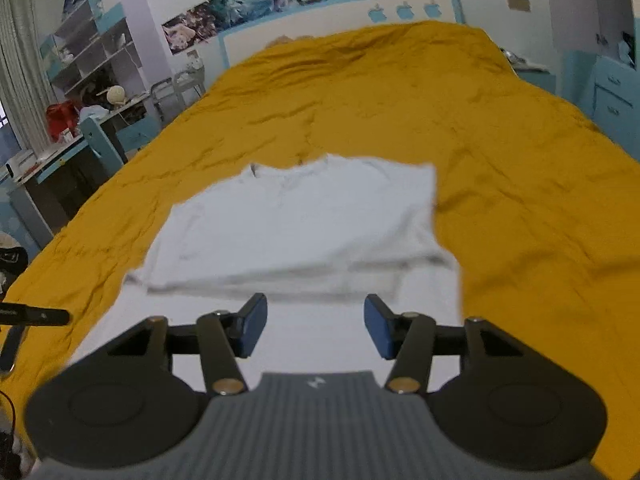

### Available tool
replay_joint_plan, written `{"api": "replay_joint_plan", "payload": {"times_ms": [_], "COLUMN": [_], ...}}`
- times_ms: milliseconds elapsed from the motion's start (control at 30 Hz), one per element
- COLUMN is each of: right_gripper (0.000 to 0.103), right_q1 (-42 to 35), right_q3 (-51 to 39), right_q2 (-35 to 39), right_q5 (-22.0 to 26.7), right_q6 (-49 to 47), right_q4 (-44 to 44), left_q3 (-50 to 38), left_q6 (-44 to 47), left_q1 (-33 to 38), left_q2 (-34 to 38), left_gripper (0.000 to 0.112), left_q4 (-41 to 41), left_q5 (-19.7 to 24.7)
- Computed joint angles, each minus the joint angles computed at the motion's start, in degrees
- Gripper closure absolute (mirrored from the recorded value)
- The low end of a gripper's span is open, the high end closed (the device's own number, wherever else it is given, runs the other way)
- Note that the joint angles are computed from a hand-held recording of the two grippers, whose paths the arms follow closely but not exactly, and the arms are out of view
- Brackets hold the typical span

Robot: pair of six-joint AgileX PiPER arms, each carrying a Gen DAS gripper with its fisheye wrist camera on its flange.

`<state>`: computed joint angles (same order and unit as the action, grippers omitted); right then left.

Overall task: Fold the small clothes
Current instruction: 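Move both tools to the hem end of the folded sweatshirt strip, then close both tools on the sweatshirt hem edge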

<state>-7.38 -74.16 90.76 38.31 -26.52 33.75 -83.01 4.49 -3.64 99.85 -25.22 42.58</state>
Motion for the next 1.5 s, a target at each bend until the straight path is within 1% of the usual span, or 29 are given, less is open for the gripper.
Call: {"api": "replay_joint_plan", "payload": {"times_ms": [100,167,200,300,400,533,567,633,700,800,933,1000,1033,1100,1133,1200,1233,1267,1300,1333,1367,1433,1500], "right_gripper": [0.053,0.053,0.053,0.053,0.053,0.053,0.053,0.053,0.053,0.053,0.053,0.051,0.051,0.051,0.051,0.065,0.076,0.088,0.093,0.098,0.1,0.1,0.1], "right_q1": [-5.84,-9.41,-11.73,-17.64,-22.15,-26.71,-26.84,-26.41,-25.68,-25.66,-25.4,-25.9,-25.99,-25.63,-25.52,-25.59,-25.55,-25.33,-25.33,-25.58,-25.81,-25.77,-26.21], "right_q3": [10.25,14.8,17.12,21.7,25.1,25.76,25.47,25.36,25.47,24.55,25.07,25.65,25.76,25.56,25.51,25.12,25.05,24.9,24.57,24.32,24.1,23.68,23.68], "right_q2": [-8.49,-12.01,-13.66,-16.23,-17.87,-15.97,-14.95,-13.75,-12.84,-10.28,-8.98,-8.81,-8.42,-7.2,-6.54,-5.15,-5.04,-5.07,-4.91,-4.79,-4.77,-4.91,-5.28], "right_q5": [2.79,4.32,5.41,7.49,8.78,14.77,15.49,15.71,14.95,16.25,16.25,17.73,18.58,19.57,19.59,20.24,20.18,20.04,20.73,21.61,22.51,23.05,23.67], "right_q6": [-4.36,-6.78,-8.99,-12.42,-17.63,-23.11,-23.1,-23.07,-22.91,-22.83,-23.23,-24.9,-25.74,-26.15,-26.07,-24.86,-24.46,-24.17,-24.29,-24.69,-25.33,-26.0,-26.08], "right_q4": [0.84,1.46,2.99,5.7,9.4,14.64,14.83,14.67,14.47,15.63,17.07,18.55,18.94,18.96,19.31,20.04,20.08,19.82,19.63,19.72,19.76,19.52,20.21], "left_q3": [8.68,13.27,14.79,18.73,21.99,24.48,24.76,25.03,26.32,27.06,30.28,32.54,33.16,34.09,34.12,33.9,33.88,33.54,33.43,33.58,33.76,34.3,35.29], "left_q6": [2.83,3.17,3.72,6.45,9.9,12.93,13.61,14.4,18.02,23.63,33.8,38.98,40.1,40.58,40.25,39.55,39.78,39.8,39.89,39.93,39.74,38.42,39.57], "left_q1": [4.07,5.95,6.96,9.54,9.37,7.23,6.79,6.45,7.0,8.13,10.84,13.25,14.0,14.44,14.3,14.49,14.65,14.77,14.66,14.3,13.72,12.21,12.21], "left_q2": [-6.42,-9.46,-10.19,-11.18,-11.85,-11.74,-11.61,-11.39,-11.74,-11.21,-9.2,-8.91,-8.79,-8.69,-8.4,-8.07,-8.22,-8.29,-8.65,-9.32,-9.86,-11.08,-12.35], "left_gripper": [0.063,0.063,0.063,0.063,0.063,0.063,0.063,0.063,0.063,0.062,0.062,0.062,0.062,0.069,0.071,0.082,0.088,0.099,0.103,0.103,0.104,0.105,0.105], "left_q4": [-3.45,-3.75,-4.83,-9.63,-12.73,-14.16,-14.37,-15.17,-17.99,-21.96,-32.26,-38.79,-40.33,-41.91,-42.03,-42.55,-43.12,-43.2,-43.17,-43.04,-42.77,-42.09,-43.79], "left_q5": [-0.52,-1.36,-1.09,0.06,0.08,-1.57,-2.09,-2.64,-2.85,-1.94,-0.33,1.92,2.67,2.09,1.42,1.67,2.0,2.56,2.67,2.13,1.22,-0.92,-1.07]}}
